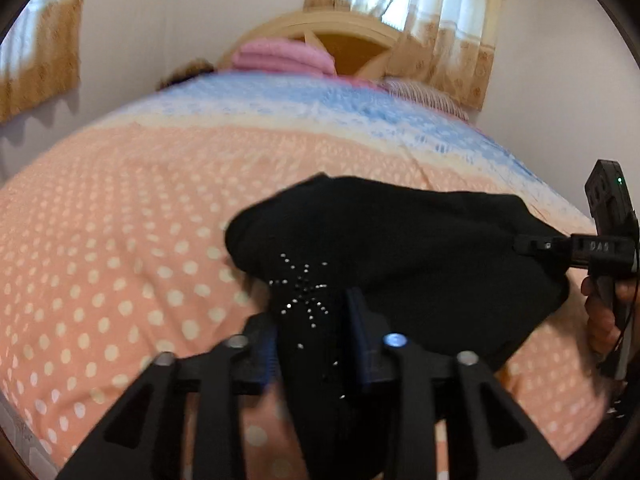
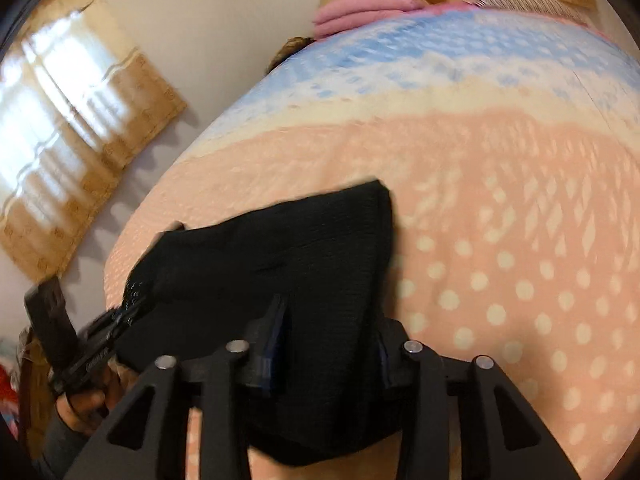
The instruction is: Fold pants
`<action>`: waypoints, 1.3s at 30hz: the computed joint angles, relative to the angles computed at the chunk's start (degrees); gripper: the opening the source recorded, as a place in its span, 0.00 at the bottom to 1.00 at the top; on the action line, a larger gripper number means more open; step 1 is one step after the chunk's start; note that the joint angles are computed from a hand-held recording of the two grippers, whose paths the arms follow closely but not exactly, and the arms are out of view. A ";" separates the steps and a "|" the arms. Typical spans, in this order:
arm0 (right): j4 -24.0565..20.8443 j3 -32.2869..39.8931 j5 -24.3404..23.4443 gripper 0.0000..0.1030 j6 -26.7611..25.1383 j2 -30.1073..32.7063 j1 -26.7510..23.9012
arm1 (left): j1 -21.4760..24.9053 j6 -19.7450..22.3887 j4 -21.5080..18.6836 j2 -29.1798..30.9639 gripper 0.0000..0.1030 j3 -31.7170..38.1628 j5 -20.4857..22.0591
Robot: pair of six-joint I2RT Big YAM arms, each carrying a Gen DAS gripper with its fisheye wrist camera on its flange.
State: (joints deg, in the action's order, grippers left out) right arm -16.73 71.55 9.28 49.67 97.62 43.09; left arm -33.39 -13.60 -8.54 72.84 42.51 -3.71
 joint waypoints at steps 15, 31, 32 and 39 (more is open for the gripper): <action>-8.94 -8.87 24.74 0.61 9.56 -16.87 10.59 | -5.03 1.18 -12.29 -18.92 0.81 -1.97 -13.57; -21.75 4.01 42.51 0.64 2.63 -12.37 24.51 | -7.67 -0.61 -10.37 -22.37 0.90 -1.26 -12.65; -21.93 4.14 42.52 0.64 2.59 -12.21 24.58 | -7.46 -0.63 -10.21 -22.40 0.90 -1.34 -12.56; -22.34 4.03 42.30 0.65 3.23 -12.19 24.67 | -8.15 -1.09 -10.68 -22.66 0.90 -1.37 -13.22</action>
State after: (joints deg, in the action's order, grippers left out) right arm -39.07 75.58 51.58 52.90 85.43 67.75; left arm -41.54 -14.69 -19.22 50.17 41.14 -16.93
